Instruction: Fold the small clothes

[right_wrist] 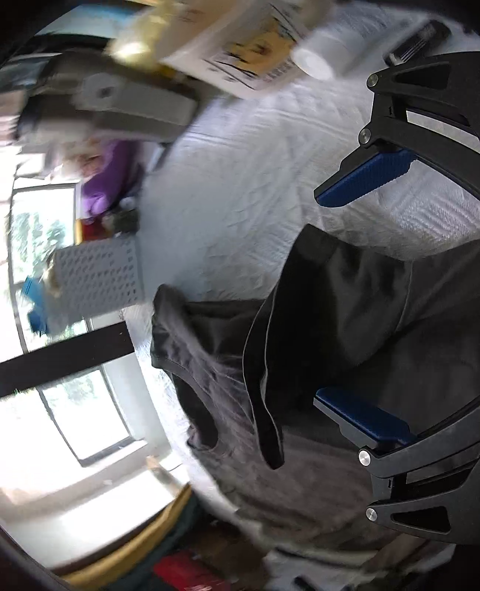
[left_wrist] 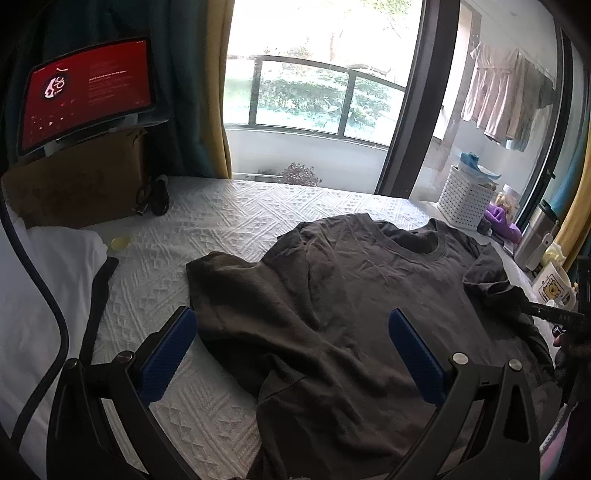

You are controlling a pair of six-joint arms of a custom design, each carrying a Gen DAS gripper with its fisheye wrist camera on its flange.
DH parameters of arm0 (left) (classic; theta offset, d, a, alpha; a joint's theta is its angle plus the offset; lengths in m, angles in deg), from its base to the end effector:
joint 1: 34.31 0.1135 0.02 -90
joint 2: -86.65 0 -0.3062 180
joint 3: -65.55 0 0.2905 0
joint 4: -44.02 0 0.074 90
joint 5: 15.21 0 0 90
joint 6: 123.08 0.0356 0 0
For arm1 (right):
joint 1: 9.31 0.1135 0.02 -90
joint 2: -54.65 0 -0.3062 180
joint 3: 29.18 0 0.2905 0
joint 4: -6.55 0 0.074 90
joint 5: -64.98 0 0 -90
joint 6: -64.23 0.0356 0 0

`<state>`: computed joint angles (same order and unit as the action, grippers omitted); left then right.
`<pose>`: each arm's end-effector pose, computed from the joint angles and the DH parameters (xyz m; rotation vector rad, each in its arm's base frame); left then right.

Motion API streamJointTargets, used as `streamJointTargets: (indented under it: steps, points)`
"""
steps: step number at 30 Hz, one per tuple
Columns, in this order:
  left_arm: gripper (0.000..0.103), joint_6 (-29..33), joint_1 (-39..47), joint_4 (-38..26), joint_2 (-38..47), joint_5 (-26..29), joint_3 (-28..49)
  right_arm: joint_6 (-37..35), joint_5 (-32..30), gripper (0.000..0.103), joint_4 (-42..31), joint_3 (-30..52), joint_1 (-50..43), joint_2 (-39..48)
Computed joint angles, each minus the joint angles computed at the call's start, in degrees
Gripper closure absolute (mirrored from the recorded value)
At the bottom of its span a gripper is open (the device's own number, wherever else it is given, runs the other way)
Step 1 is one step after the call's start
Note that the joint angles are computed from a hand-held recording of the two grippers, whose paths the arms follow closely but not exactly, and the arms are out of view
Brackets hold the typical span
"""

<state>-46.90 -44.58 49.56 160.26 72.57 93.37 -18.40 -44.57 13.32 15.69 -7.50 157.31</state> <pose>0.2165 -0.0378 0.1282 -0.0910 2.2771 -0.1773 0.3091 0.0217 0.0829 -0.0304 2.4522 0.4897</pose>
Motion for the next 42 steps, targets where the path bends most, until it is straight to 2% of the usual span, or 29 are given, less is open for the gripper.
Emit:
streamJointTargets:
  steps: [2, 3, 4, 5, 7, 13, 16, 21, 23, 24, 25, 26, 29, 33, 36, 37, 38, 40, 42]
  points:
    - [0.001, -0.2, -0.39, -0.35, -0.22, -0.45, 0.07, 0.47, -3.36, 0.035, 0.77, 0.68, -1.32, 1.55]
    - [0.001, -0.27, -0.58, -0.67, -0.41, -0.62, 0.12, 0.27, -3.64, 0.067, 0.95, 0.97, -1.36, 1.87]
    - [0.001, -0.35, -0.92, -0.94, -0.8, -0.93, 0.05, 0.0, -3.45, 0.08, 0.95, 0.92, -1.18, 1.66]
    - [0.001, -0.39, -1.23, -1.23, -1.19, -1.27, -0.01, -0.58, -3.24, 0.081, 0.63, 0.87, -0.75, 1.23]
    - [0.001, -0.51, -1.87, -1.99, -2.27, -1.82, -0.17, -2.26, -2.13, 0.094, 0.16, -0.13, 0.93, -1.14]
    - [0.001, -1.14, -2.77, -2.54, -3.6, -2.3, -0.75, -4.74, 4.35, 0.094, -2.59, -5.18, 8.49, -11.27]
    - [0.001, -1.26, -3.62, -2.51, -3.56, -2.39, -0.85, -3.15, 10.16, 0.094, -3.47, -7.21, 14.13, -13.14]
    - [0.001, -1.14, -3.74, -2.19, -3.11, -1.8, -1.02, -1.4, 13.78, 0.093, -7.14, -8.35, 20.23, -13.23]
    - [0.001, -1.01, -3.16, -2.05, -2.88, -1.42, -1.07, -1.18, 14.72, 0.078, -7.39, -9.56, 20.8, -15.32]
    - [0.001, -0.99, -2.95, -2.06, -2.84, -1.36, -1.07, -1.2, 14.61, 0.046, -7.31, -10.5, 20.53, -17.54]
    - [0.001, -0.73, -2.45, -1.93, -2.56, -1.19, -1.0, -1.43, 14.34, 0.004, -7.13, -11.16, 20.07, -19.46]
    - [0.001, -0.4, -1.94, -1.88, -2.25, -1.13, -0.88, -1.45, 14.88, 0.0, -6.58, -12.05, 19.94, -21.67]
    - [0.001, 0.68, 0.25, -1.37, -1.53, -0.64, -0.66, -2.39, 15.06, 0.0, -9.06, -10.67, 18.28, -23.63]
    - [0.001, 1.86, 3.6, -0.82, -0.37, 0.07, 0.13, -3.85, 14.11, 0.0, -9.74, -6.2, 14.28, -20.74]
    - [0.001, 2.81, 5.68, -0.36, 0.54, -0.32, 0.82, -4.83, 14.12, 0.0, -6.61, -1.29, 11.23, -14.09]
    - [0.001, 3.01, 6.19, -0.38, 1.07, -0.22, 1.17, -5.26, 11.73, 0.0, -6.22, 1.59, 9.5, -10.19]
    - [0.001, 3.17, 6.64, -0.3, 1.7, -0.16, 1.54, -5.37, 9.8, 0.008, -6.0, 3.77, 8.39, -7.28]
    - [0.001, 3.32, 7.16, -0.27, 2.64, -0.44, 2.15, -6.03, 7.47, 0.03, -7.9, 9.95, 6.96, -0.36]
    - [0.001, 3.34, 7.34, -0.44, 3.07, -0.85, 2.63, -7.21, 6.64, 0.034, -9.95, 15.27, 6.57, 5.08]
